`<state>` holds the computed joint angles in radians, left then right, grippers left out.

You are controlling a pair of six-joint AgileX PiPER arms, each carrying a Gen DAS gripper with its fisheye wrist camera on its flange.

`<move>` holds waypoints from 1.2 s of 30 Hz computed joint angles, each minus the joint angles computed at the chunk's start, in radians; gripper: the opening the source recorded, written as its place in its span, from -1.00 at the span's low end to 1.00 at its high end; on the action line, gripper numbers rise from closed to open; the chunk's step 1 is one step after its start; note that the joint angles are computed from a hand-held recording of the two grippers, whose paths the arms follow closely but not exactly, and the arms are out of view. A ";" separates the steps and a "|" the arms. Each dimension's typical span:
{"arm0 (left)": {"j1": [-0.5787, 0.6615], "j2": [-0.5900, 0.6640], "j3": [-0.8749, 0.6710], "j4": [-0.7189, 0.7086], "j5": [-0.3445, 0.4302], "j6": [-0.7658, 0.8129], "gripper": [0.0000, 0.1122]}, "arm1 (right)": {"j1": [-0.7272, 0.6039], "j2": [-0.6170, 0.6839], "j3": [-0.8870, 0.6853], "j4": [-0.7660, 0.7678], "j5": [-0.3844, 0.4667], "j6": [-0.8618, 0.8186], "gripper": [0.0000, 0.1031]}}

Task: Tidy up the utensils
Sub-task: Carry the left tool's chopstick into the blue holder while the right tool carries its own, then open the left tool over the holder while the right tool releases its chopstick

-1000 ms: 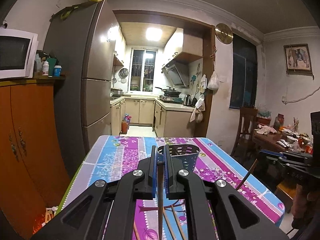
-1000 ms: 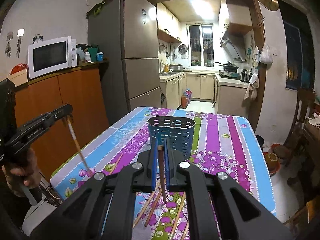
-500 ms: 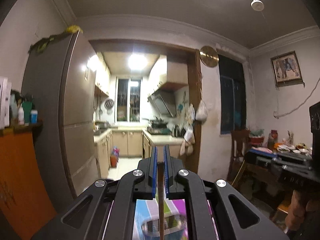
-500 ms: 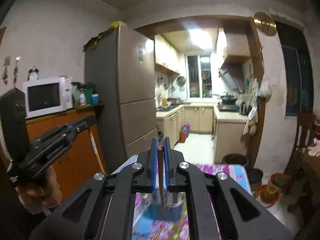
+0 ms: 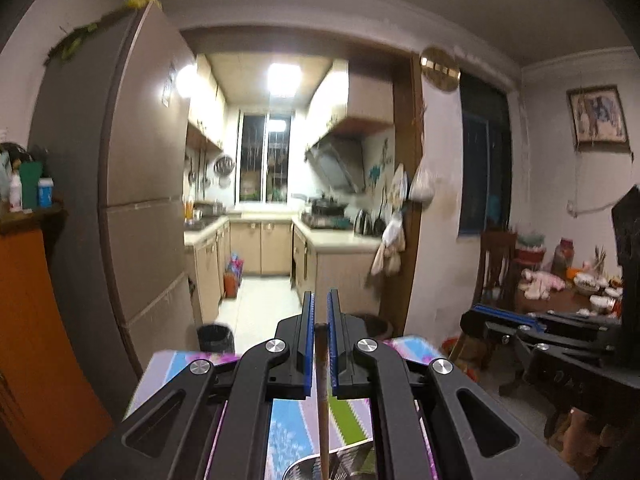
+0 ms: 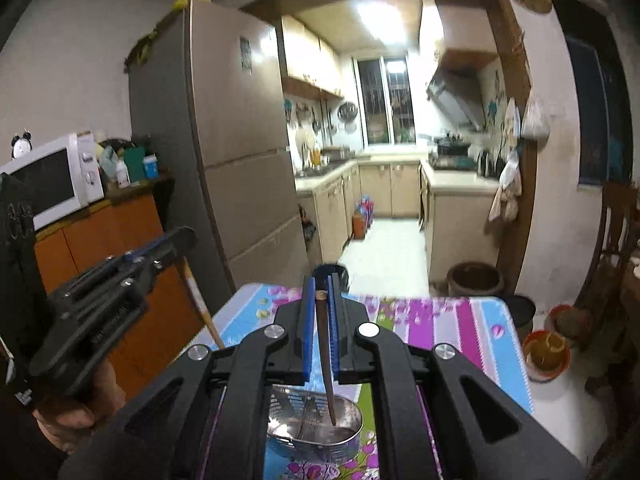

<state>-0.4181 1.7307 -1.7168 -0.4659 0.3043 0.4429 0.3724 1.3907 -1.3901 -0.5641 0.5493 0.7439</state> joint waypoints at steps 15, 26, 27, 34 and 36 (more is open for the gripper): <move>0.033 0.206 -0.142 0.125 0.176 -0.103 -0.85 | -0.048 0.190 -0.120 0.198 0.093 -0.078 -0.60; 0.102 0.093 -0.023 0.064 0.090 -0.074 -0.65 | -0.100 0.100 -0.022 0.191 0.023 -0.078 -0.28; 0.111 0.054 0.031 0.040 0.068 -0.045 -0.65 | -0.098 0.079 0.001 0.191 0.018 -0.083 -0.28; 0.235 -0.231 0.448 -0.447 -0.002 0.502 -0.51 | -0.066 -0.165 0.272 0.218 -0.050 -0.128 -0.22; 0.286 -0.302 0.548 -0.562 0.028 0.635 -0.50 | -0.033 -0.235 0.348 0.171 -0.049 -0.076 -0.19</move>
<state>-0.1320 1.4287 -1.1690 -1.0281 0.3325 1.0776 0.3389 1.1561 -1.0423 -0.3931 0.5000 0.6676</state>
